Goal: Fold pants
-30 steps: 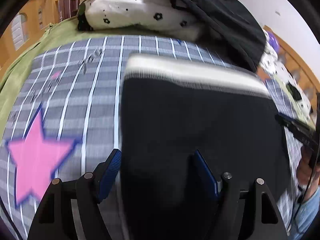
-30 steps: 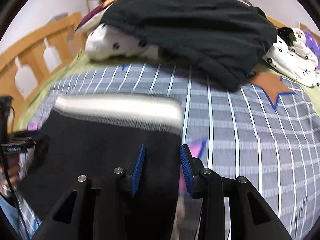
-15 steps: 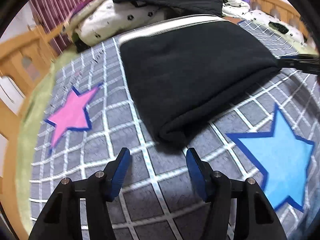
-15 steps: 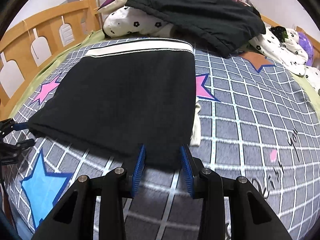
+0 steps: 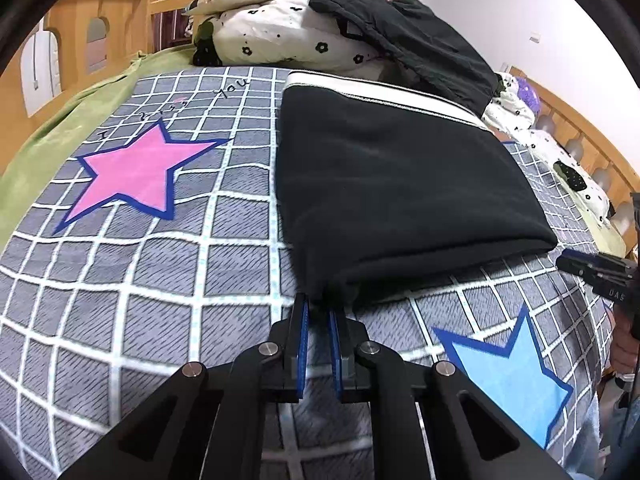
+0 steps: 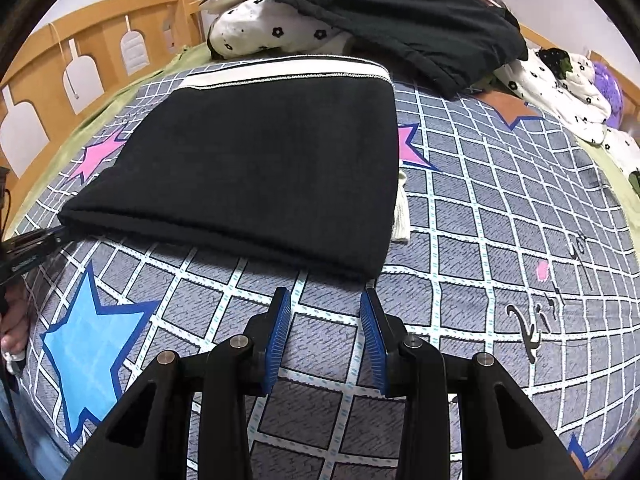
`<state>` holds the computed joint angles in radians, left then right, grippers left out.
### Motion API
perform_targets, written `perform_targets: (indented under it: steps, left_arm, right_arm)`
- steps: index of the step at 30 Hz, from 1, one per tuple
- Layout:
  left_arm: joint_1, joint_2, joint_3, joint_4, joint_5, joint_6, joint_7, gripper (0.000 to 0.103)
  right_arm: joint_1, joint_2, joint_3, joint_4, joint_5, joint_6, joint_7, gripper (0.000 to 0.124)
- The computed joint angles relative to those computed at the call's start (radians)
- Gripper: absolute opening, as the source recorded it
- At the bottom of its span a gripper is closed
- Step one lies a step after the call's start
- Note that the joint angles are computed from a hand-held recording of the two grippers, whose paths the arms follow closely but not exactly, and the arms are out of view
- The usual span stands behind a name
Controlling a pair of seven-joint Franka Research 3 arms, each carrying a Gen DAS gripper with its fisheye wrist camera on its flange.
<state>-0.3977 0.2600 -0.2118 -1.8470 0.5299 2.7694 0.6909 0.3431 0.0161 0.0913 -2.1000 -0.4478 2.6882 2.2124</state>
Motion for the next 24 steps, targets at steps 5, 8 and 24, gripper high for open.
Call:
perform_targets:
  steps: [5,8,24]
  left_arm:
    - [-0.047,-0.104,0.047,-0.097,0.264,0.018,-0.177,0.042]
    - [-0.024,-0.111,0.027,-0.079,0.316,0.038,-0.234,0.043]
    - [-0.109,0.109,0.038,0.204,0.167,-0.162,-0.114,0.055]
  right_arm:
    - [-0.009,-0.023,-0.003,0.007,-0.074,0.052,0.05,0.036]
    - [-0.024,-0.02,-0.003,0.018,-0.111,0.123,0.082,0.036]
    - [0.065,0.098,-0.089,0.055,-0.161,0.149,0.142,0.036]
